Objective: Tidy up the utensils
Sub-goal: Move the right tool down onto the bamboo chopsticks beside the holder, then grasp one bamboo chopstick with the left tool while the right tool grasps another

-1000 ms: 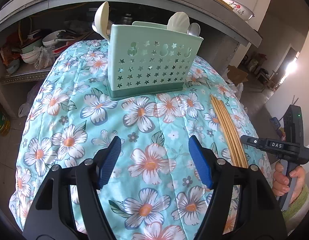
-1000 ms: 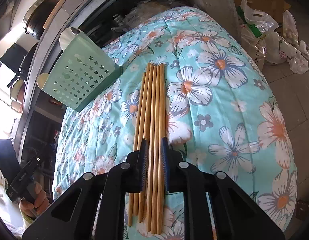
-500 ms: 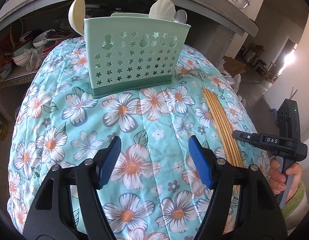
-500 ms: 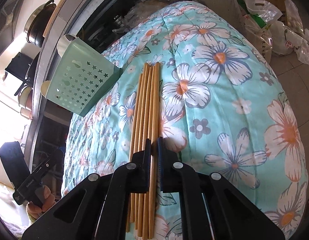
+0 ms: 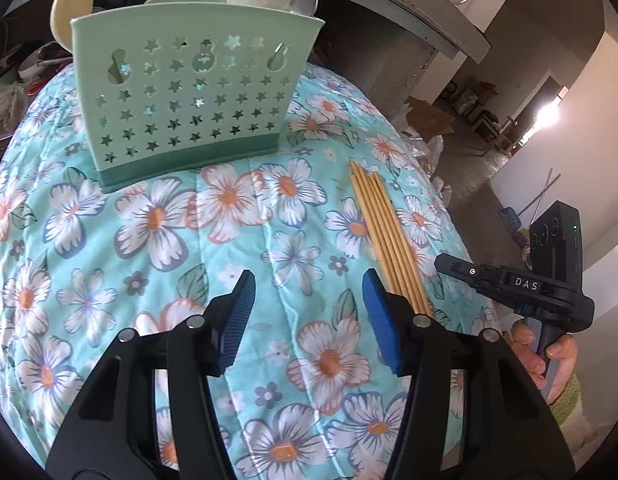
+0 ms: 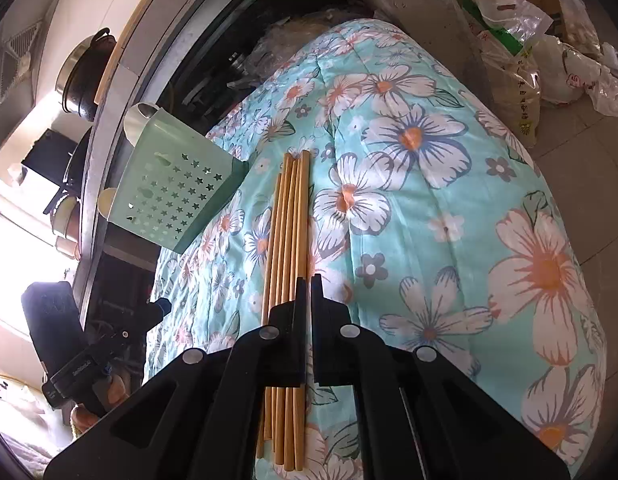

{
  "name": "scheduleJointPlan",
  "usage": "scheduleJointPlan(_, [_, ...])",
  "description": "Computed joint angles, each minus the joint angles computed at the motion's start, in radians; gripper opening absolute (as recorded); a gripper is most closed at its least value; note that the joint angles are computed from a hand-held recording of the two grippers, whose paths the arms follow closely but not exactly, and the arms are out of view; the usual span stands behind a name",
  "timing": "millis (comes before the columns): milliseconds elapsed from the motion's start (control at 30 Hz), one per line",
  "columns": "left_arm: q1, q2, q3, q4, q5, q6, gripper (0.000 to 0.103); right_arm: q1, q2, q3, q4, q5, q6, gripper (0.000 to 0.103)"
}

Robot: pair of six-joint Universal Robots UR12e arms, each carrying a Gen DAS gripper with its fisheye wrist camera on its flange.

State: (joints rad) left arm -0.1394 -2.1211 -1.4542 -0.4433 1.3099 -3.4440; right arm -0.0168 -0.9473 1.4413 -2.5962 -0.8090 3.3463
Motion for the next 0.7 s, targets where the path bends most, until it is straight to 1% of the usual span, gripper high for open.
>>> scheduleJointPlan(33, [0.0, -0.007, 0.007, -0.006, -0.022, 0.0, 0.045, -0.001, 0.0, 0.0, 0.006, 0.011, -0.004, 0.002])
scheduleJointPlan(67, [0.001, -0.015, 0.016, -0.016, -0.052, -0.001, 0.044, -0.002, 0.001, -0.002, 0.014, 0.023, -0.006, 0.002])
scheduleJointPlan(133, [0.005, -0.031, 0.034, -0.037, -0.117, -0.009, 0.036, 0.0, 0.003, -0.008, 0.042, 0.046, -0.026, 0.003])
scheduleJointPlan(233, [0.011, -0.062, 0.068, -0.078, -0.227, -0.029, 0.03, 0.007, 0.005, -0.016, 0.064, 0.036, -0.042, 0.004])
scheduleJointPlan(300, [0.012, -0.083, 0.091, -0.106, -0.279, -0.04, 0.027, 0.007, 0.006, -0.018, 0.078, 0.038, -0.044, 0.005])
scheduleJointPlan(333, [0.012, -0.094, 0.104, -0.123, -0.303, -0.044, 0.025, 0.007, 0.008, -0.019, 0.083, 0.041, -0.042, 0.008])
scheduleJointPlan(400, [0.013, -0.112, 0.124, -0.149, -0.341, -0.057, 0.022, 0.005, 0.008, -0.018, 0.08, 0.038, -0.033, 0.011])
scheduleJointPlan(533, [0.016, -0.146, 0.156, -0.176, -0.407, -0.104, 0.017, -0.001, 0.006, -0.012, 0.083, 0.042, -0.032, 0.013])
scheduleJointPlan(700, [0.025, -0.183, 0.183, -0.171, -0.478, -0.181, 0.013, -0.002, 0.008, -0.011, 0.088, 0.044, -0.025, 0.013])
